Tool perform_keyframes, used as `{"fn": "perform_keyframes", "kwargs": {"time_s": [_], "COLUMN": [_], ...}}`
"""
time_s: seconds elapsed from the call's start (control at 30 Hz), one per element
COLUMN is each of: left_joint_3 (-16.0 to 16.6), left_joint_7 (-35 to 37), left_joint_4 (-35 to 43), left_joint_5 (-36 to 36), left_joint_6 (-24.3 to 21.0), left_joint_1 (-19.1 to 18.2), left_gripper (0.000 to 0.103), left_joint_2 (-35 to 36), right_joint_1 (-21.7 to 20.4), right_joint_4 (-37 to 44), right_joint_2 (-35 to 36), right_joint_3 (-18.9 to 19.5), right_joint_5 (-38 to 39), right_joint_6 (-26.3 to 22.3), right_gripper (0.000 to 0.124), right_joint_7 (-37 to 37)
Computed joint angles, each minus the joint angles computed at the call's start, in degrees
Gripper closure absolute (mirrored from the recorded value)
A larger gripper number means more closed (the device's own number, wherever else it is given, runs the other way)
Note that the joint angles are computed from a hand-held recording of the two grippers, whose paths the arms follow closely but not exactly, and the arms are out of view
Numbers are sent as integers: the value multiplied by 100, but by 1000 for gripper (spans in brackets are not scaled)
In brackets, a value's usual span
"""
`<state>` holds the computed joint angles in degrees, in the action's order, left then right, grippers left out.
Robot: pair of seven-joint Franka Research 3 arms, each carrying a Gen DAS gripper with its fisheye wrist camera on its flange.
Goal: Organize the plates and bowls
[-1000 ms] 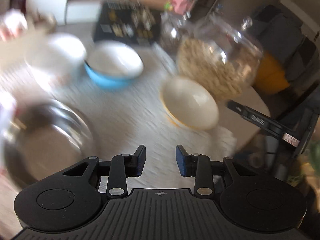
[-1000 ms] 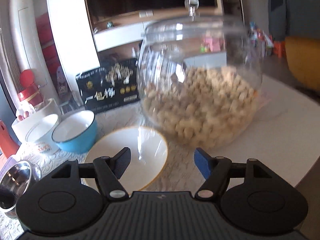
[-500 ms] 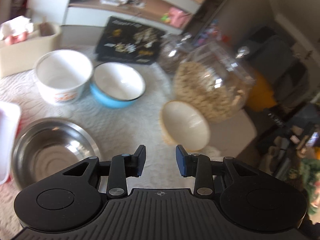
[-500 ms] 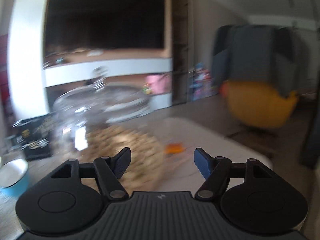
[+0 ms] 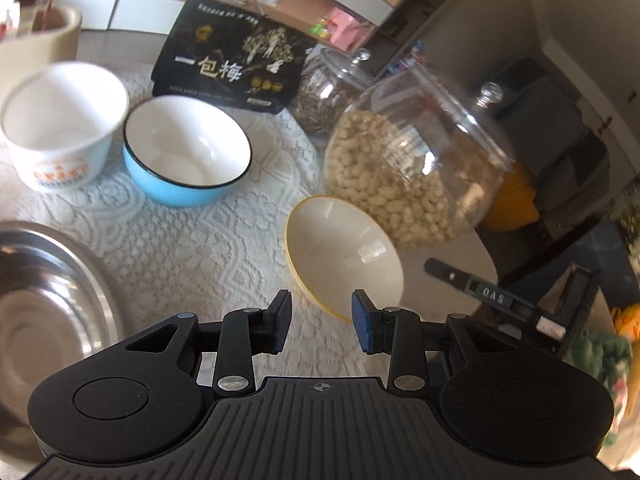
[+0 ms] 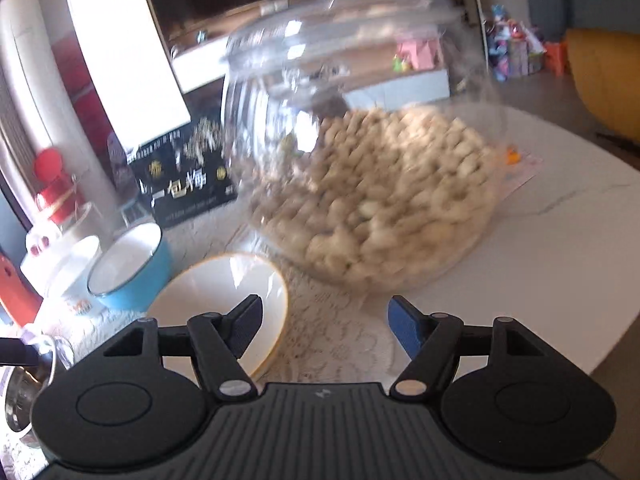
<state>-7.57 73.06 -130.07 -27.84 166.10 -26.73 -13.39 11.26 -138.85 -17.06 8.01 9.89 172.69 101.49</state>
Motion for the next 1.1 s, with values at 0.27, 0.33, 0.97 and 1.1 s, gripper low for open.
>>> {"fn": "perform_keyframes", "kwargs": {"time_s": [0.27,0.33,0.97,1.1], "left_joint_3": [-306,-443,-781,-735], "left_joint_7": [-302,-124,-2219,-2515], "left_joint_4": [535,693,928,324], "left_joint_5": [-305,-566,2543,2691], "left_joint_6": [522,675,-390,-555], "left_joint_1": [288,392,893,892], "left_gripper": [67,67,79,75], "left_joint_2": [1089,1300,1361,674], "right_joint_1": [491,486,817,960], "right_joint_4": [719,948,1836,1825], "right_joint_2": [698,931,1764,1697], "right_joint_3": [-376,-368,-176,-88], "right_joint_5": [717,747,1500,1962], "right_joint_6": [-689,-856,-1702,-1849], "right_gripper": [53,53,86,85], "right_joint_7": [-481,-503,-1383,-1865]}}
